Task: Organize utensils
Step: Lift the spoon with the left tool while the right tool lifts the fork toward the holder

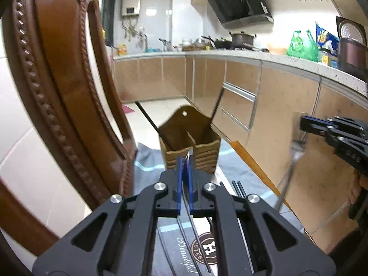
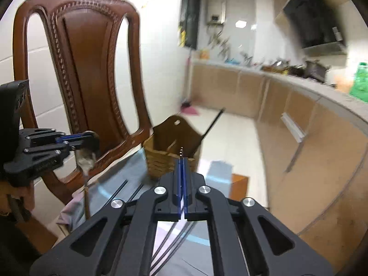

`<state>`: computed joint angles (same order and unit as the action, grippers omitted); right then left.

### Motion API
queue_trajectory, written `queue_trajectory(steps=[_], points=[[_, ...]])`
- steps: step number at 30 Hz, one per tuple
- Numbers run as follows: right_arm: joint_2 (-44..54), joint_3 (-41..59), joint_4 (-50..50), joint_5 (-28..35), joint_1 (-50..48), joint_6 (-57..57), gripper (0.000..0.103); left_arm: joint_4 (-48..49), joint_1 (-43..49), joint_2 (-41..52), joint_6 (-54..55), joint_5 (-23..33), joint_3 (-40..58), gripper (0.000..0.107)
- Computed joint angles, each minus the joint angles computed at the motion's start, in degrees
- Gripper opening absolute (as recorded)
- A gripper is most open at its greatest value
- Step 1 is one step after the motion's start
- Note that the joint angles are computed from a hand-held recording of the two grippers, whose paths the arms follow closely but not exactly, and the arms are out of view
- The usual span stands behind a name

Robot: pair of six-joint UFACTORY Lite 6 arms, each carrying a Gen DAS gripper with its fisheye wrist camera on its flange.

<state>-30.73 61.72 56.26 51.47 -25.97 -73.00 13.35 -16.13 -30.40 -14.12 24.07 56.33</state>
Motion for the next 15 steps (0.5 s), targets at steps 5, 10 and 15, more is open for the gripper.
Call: queue_trajectory(steps=[5,10,15], points=[[-5.3,-5.2,8.3,5.8,-13.9,-8.2,0.002,6.3,-2.2,-1.6,-7.2,1.6,0.3,0.004],[-4.1,-5.8,8.1,5.7,-15.8,-9.3,0.002,12.1,-5.2,-1.8,-14.1,2.5,-0.1,0.004],[-5.0,-6.9,6.9,3.7,-13.2,-8.0,0.002,8.4,-4.1,0.2,-11.1,1.6,0.3,0.004]])
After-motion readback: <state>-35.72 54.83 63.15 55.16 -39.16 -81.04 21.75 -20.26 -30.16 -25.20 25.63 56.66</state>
